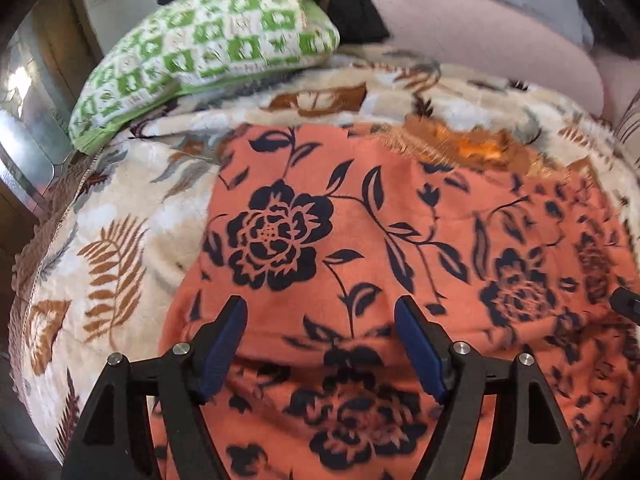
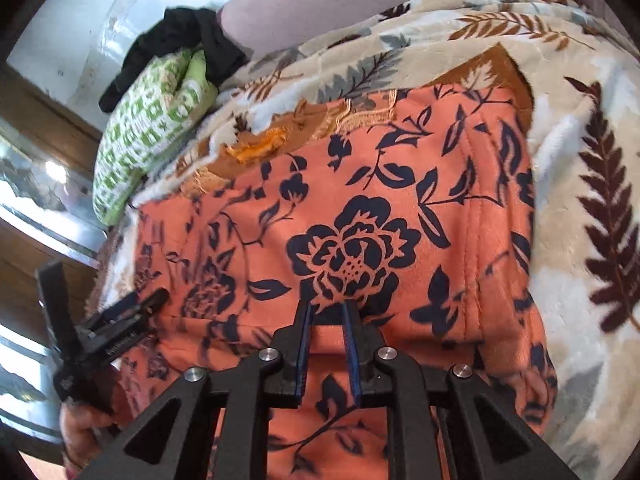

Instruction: Fold small clothes

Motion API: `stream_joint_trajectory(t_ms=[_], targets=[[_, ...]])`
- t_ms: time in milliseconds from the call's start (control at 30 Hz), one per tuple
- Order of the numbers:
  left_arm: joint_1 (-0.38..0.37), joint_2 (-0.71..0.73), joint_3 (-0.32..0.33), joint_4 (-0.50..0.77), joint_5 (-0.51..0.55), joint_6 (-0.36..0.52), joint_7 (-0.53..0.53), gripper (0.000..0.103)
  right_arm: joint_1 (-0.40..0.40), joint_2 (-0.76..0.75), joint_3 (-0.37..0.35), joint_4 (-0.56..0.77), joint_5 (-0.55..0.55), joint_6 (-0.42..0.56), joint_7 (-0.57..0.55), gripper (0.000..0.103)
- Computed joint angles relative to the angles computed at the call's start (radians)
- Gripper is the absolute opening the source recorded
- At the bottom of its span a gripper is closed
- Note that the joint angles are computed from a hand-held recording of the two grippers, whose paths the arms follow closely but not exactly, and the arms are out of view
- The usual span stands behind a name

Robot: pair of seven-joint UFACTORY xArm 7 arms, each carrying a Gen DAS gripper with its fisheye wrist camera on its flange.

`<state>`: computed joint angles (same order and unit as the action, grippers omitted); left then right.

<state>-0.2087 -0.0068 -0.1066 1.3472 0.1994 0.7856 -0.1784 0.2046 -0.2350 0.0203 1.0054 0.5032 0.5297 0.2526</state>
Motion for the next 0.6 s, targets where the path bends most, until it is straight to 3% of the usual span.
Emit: stream_joint_trajectory(t_ms=[133,267,300,367,400,433,600], targets=[[0.005,-0.187,-0.012,-0.147,-0.008,-0.046,-0.002,0.077,0.011,-0.186,0.022,-0.135,-0.014,-0.088,0.029,0.019],[0.007,-0.41,-0.03,-0.314,-0.04,-0.062,0.002,0.085,-0.046,-0.39,0.127,-0.243,-0.187,-0.105,0.166,0.02],[0.005,-0.458,-0.033,-0.342,-0.053,-0.05,0.008,0.085,-0.055,-0.446,0.146,-0.264,-0.223,-0.076,0.195,0.026],[0.001,-0.543,-0.04,-0.379,-0.071,-0.016,0.028,0.085,-0.046,-0.532,0.161,-0.29,-0.266,-0.017,0.237,0.053],[0.009,-0.575,-0.052,-0.389,-0.065,-0.004,0.028,0.085,-0.035,-0.587,0.166,-0.314,-0.275,-0.008,0.262,0.079],[0.018,-0.604,-0.064,-0.395,-0.055,0.006,0.027,0.085,-0.023,-0.627,0.166,-0.334,-0.281,-0.015,0.283,0.084],[0.026,-0.733,-0.077,-0.401,-0.061,0.055,0.061,0.085,0.007,-0.745,0.193,-0.334,-0.346,0.094,0.357,0.084]])
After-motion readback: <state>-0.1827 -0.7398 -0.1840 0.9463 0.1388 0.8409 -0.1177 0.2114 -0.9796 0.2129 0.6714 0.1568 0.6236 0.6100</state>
